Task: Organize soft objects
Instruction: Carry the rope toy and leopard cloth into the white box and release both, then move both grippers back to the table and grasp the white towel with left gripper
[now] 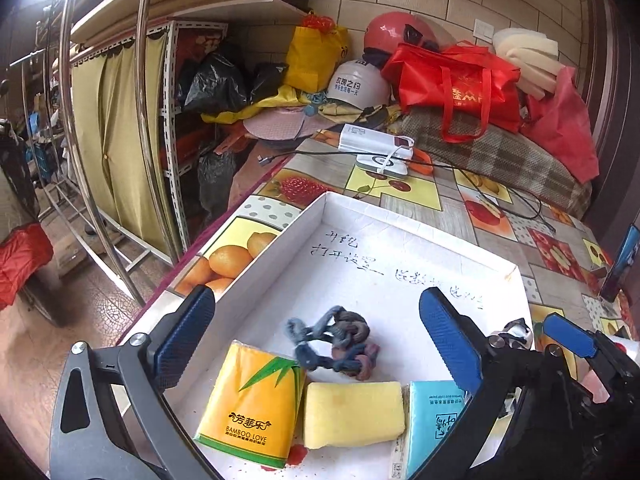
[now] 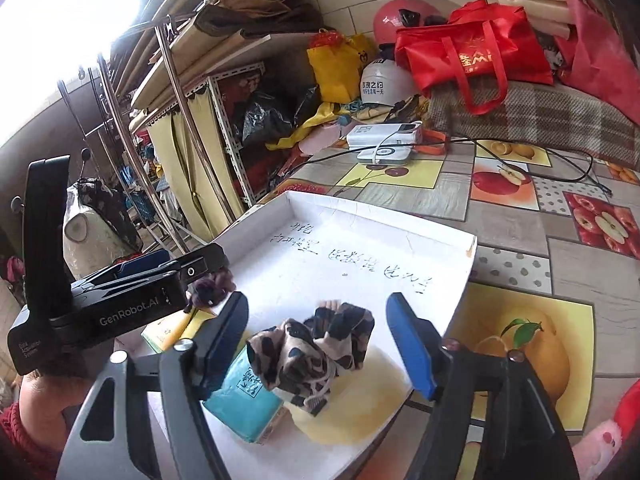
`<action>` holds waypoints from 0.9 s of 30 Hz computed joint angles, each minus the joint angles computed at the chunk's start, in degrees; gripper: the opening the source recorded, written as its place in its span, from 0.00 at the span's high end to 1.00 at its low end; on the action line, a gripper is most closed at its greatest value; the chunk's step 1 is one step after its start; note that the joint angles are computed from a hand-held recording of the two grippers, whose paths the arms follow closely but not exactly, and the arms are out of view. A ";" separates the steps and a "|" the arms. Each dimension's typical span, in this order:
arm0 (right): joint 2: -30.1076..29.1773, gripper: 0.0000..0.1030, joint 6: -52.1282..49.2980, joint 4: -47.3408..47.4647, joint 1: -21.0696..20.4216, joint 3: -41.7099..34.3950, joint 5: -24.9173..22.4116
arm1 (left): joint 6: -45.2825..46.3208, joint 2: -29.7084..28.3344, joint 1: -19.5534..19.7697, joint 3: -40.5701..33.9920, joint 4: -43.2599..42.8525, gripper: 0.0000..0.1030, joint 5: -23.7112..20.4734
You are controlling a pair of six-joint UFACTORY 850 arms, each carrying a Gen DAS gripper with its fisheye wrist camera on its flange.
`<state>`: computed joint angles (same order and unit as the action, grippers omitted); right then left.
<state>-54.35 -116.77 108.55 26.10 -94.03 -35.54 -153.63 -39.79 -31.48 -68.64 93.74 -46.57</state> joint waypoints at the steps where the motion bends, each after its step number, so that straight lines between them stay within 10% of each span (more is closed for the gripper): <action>1: 0.41 0.10 -0.95 1.07 -0.15 0.67 -0.43 | 0.40 0.09 -0.22 -0.05 -1.25 0.00 -1.16; 14: 9.66 0.00 -17.78 18.74 -7.13 17.65 -17.87 | -9.33 0.28 -9.66 -0.44 6.54 0.00 -10.46; 21: 7.87 0.00 -3.05 5.23 -15.38 16.19 -16.71 | -5.75 -7.93 -12.94 -12.17 15.78 0.00 4.39; 27: 9.60 0.00 -19.15 30.30 -19.81 21.88 -8.89 | 9.84 -15.18 -13.40 -24.10 7.30 0.00 12.73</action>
